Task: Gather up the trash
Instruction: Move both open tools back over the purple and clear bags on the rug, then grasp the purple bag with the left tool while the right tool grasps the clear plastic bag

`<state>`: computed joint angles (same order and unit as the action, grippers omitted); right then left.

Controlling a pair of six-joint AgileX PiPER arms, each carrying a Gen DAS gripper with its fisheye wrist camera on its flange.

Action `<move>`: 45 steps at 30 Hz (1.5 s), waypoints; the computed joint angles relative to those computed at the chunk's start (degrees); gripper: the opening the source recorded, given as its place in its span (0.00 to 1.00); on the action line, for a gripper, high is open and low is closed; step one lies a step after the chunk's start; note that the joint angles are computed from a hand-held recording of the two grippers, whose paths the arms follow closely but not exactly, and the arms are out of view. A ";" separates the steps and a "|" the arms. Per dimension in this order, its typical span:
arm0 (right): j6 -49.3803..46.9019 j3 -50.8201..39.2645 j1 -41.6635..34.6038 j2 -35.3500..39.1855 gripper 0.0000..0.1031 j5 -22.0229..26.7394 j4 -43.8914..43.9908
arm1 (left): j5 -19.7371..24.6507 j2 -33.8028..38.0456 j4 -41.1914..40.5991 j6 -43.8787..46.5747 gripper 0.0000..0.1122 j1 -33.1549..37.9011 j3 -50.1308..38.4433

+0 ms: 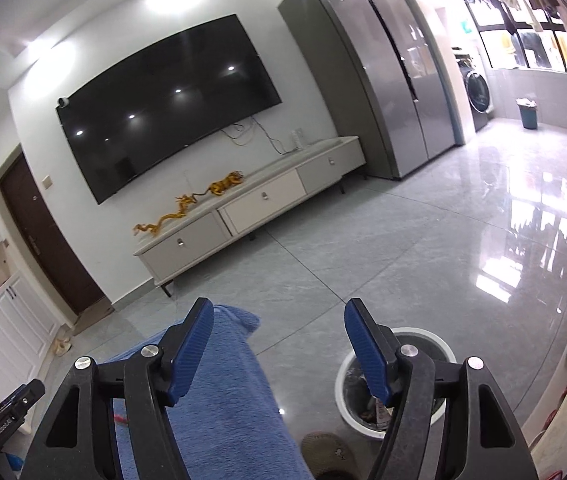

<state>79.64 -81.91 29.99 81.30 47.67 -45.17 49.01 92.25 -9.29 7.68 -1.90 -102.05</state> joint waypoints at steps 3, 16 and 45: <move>0.39 -2.58 3.40 1.38 0.64 1.80 -2.53 | -0.41 -2.72 -4.04 4.66 0.46 6.68 2.67; -3.86 -8.16 9.43 7.29 0.64 2.04 -3.58 | 0.12 -1.70 -15.70 17.01 0.46 35.47 3.86; -41.81 -43.50 7.59 44.83 0.64 -0.51 34.24 | 9.66 38.85 -2.83 10.72 0.46 26.58 -32.40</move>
